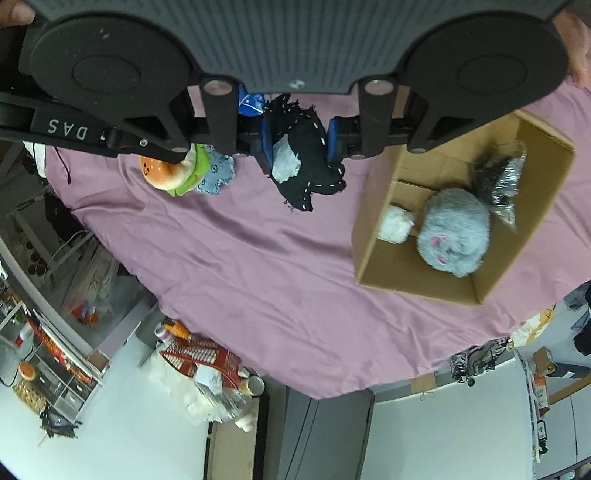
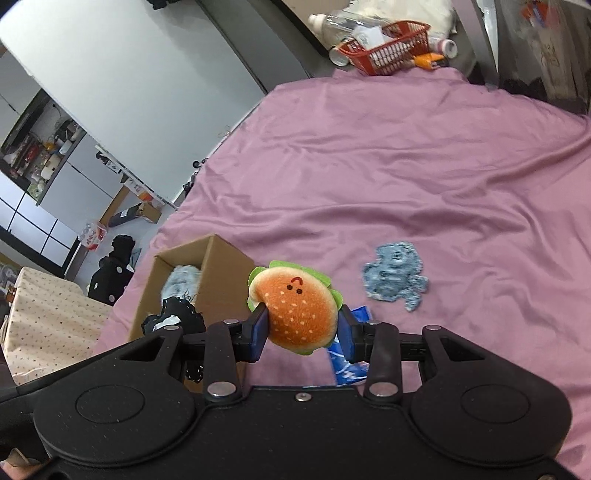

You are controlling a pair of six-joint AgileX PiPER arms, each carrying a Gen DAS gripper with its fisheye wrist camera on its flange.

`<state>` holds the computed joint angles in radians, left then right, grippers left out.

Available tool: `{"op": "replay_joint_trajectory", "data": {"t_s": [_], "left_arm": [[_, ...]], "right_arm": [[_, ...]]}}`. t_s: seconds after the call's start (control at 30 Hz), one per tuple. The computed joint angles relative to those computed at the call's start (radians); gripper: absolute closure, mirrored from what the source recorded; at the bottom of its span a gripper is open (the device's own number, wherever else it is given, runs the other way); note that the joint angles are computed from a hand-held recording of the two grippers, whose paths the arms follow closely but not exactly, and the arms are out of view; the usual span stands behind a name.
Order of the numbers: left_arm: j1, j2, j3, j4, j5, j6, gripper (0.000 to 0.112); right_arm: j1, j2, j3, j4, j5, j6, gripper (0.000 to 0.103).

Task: Organize soft objects
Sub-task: 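Carry the black patch with the left gripper while the right gripper carries the burger plush to the box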

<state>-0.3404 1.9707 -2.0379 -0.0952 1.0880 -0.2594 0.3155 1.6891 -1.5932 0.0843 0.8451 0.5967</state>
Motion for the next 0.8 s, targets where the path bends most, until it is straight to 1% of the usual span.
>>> {"op": "replay_joint_trajectory", "data": {"t_s": [0.3,0.63,0.8], "left_arm": [[0.104,-0.071,0.064,-0.069,-0.006,0.062,0.085],[0.218,-0.072,0.040,-0.136,0.033,0.139,0.084],[0.266,-0.069,0.036,-0.159,0.047,0.164,0.084]], "right_arm": [[0.108,0.047,-0.123,-0.121,0.071,0.125,0.064],[0.191,0.136,-0.277,-0.188,0.139,0.197,0.064],[0.223,0.197,-0.384,-0.200,0.194,0.201,0.064]]}}
